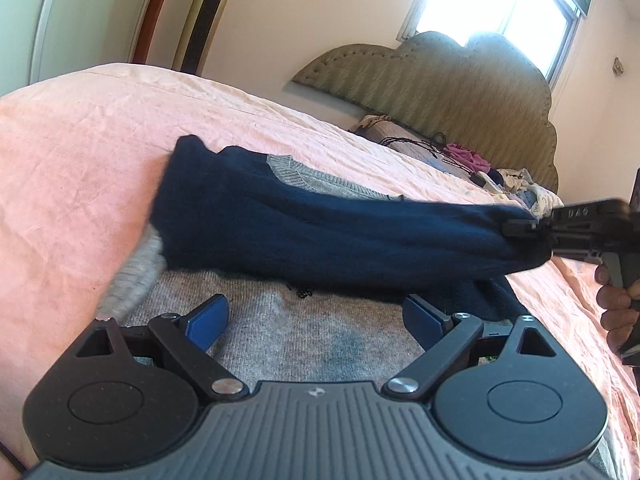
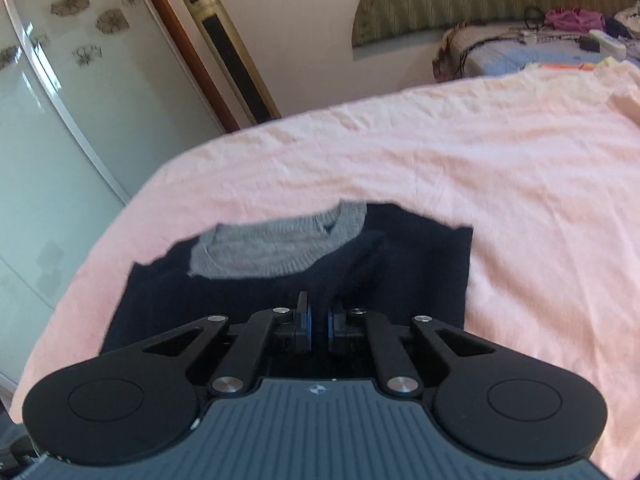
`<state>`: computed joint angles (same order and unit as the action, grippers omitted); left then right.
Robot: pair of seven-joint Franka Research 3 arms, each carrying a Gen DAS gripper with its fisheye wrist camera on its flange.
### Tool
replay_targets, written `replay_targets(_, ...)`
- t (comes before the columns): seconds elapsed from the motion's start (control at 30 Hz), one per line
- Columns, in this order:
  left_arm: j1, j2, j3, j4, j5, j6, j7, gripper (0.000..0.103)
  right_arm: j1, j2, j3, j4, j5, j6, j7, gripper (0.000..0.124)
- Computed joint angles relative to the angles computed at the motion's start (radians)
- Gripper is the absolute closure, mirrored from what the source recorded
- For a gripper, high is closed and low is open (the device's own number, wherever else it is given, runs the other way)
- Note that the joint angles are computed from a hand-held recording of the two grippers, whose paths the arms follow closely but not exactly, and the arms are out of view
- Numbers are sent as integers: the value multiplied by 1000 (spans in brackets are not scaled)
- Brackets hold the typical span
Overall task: Fold small clothes
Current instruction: 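Fold the navy sleeve across the body with the left gripper and release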
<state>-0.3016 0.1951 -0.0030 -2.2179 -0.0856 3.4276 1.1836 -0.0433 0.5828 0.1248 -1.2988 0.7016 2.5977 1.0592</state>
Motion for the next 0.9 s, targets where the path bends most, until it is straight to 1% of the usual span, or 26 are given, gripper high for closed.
replay_targets(0.07,36,2,-30,-1,34,7,-23,8,11,41,-51,44,-50,-21,100,111)
replay_targets(0.1,38,1,-32,-4,39,11,-25,8,8,62,-65,63,-70,-49,145,111)
replay_targets(0.13,33,-3,-27,-6,36,14,-22,8,-6,73,-58,64,-75,-75,149,111)
replay_targets(0.17,8,-9,-6,-10,12,21,-1,8,-18,75,-45,53,-70,-83,138,110)
replay_targets(0.2,-3,-15,3,-13,-3,32,17,8,-32,68,-25,28,-48,-72,117,105)
replay_targets(0.23,-3,-23,5,-15,-11,44,32,8,-42,61,-12,10,-26,-52,102,103)
replay_targets(0.27,-27,-30,27,-11,-58,66,77,8,-58,55,8,-2,7,-42,78,81)
replay_targets(0.3,-64,-29,57,2,-139,81,144,8,-76,49,28,-9,46,-31,51,49)
replay_targets(0.33,-125,-20,112,35,-260,75,240,8,-92,34,48,-31,95,11,9,35)
replay_targets(0.37,-183,-1,176,86,-369,36,327,6,-106,19,72,-57,155,85,-57,21)
replay_targets(0.4,-206,31,221,151,-436,-28,377,5,-100,20,62,-49,187,105,-92,23)
replay_targets(0.43,-194,66,242,207,-433,-96,366,5,-94,46,46,-7,148,94,-57,24)
replay_targets(0.47,-189,111,278,279,-407,-199,331,5,-76,77,10,46,104,62,5,28)
replay_targets(0.5,-167,156,292,350,-374,-295,287,6,-61,119,-23,113,53,19,73,32)
replay_targets(0.57,-88,233,249,480,-379,-441,302,6,-44,197,-58,231,-32,-44,171,37)
replay_targets(0.6,-86,266,260,522,-348,-471,275,11,-43,234,-60,287,-62,-75,209,38)
replay_targets(0.63,-62,285,235,551,-336,-478,292,16,-50,268,-46,338,-77,-105,221,38)
replay_targets(0.67,-33,299,202,578,-323,-490,324,52,-56,293,-28,374,-87,-123,217,38)
replay_targets(0.7,-25,318,196,616,-284,-532,334,95,-56,310,-16,397,-97,-135,209,45)
replay_targets(0.73,-45,333,218,639,-246,-552,327,95,-48,327,-21,427,-92,-161,189,55)
replay_targets(0.77,-93,341,276,633,-148,-529,270,95,-59,358,9,480,-124,-211,181,97)
replay_targets(0.8,-146,346,336,624,-70,-507,231,95,-61,371,27,498,-156,-225,182,105)
replay_targets(0.83,-203,348,404,604,7,-458,192,95,-48,359,10,482,-150,-207,152,106)
replay_targets(0.87,-237,349,449,587,56,-416,166,95,-43,328,6,430,-136,-161,108,106)
replay_targets(0.9,-255,355,477,585,83,-407,139,96,-61,300,37,375,-112,-103,74,107)
